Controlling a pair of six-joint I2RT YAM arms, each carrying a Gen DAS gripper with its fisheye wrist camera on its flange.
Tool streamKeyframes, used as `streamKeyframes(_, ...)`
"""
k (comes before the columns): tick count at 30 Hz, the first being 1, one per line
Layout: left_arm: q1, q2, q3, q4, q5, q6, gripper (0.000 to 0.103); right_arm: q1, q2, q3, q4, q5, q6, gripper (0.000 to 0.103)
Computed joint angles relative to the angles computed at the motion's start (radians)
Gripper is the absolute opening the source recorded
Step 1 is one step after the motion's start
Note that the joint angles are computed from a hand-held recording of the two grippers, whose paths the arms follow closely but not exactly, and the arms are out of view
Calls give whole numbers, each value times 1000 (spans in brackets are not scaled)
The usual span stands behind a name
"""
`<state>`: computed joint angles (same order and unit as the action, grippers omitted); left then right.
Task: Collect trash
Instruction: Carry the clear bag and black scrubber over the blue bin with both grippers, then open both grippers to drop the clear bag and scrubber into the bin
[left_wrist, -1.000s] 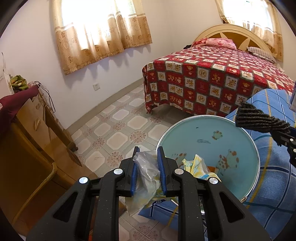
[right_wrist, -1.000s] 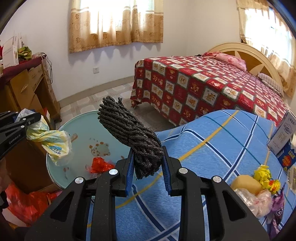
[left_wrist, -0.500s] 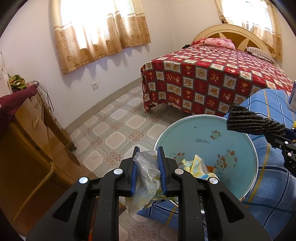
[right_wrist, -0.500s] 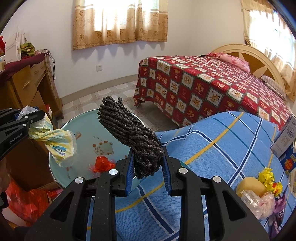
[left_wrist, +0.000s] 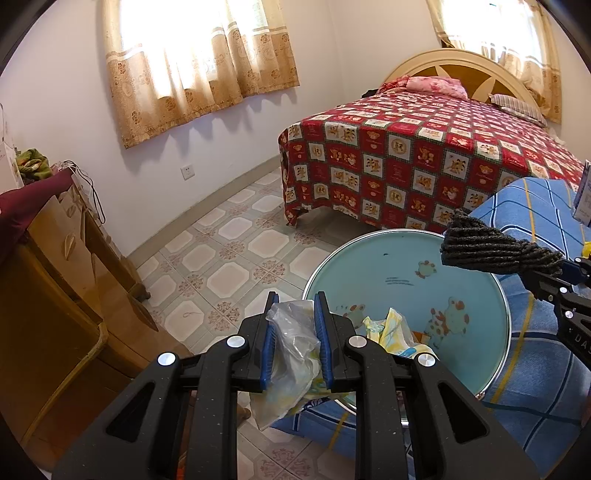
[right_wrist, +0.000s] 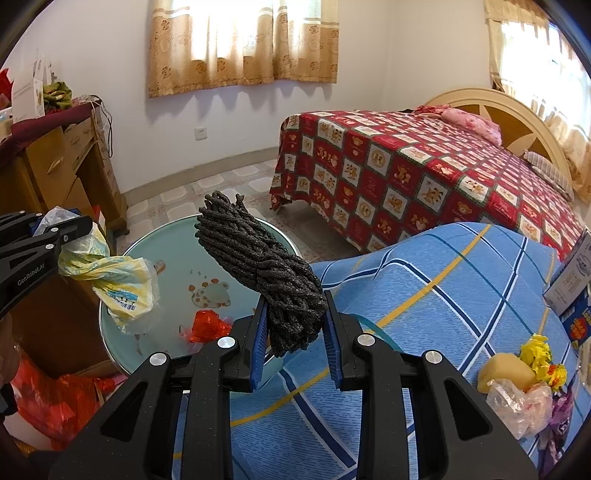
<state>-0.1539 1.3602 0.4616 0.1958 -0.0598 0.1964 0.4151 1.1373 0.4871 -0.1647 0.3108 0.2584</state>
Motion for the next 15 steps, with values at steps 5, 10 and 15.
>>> streamKeyframes(5,3,2,1,2,3,3,20,2,3,1,0,2,1,28)
streamKeyframes(10,0,2,1,2,1,-1,20,3,3,2,1,3,1,28)
streamKeyframes(15,-5,-1,4,-6,0,-4,20,14,17,3,11,6,5,28)
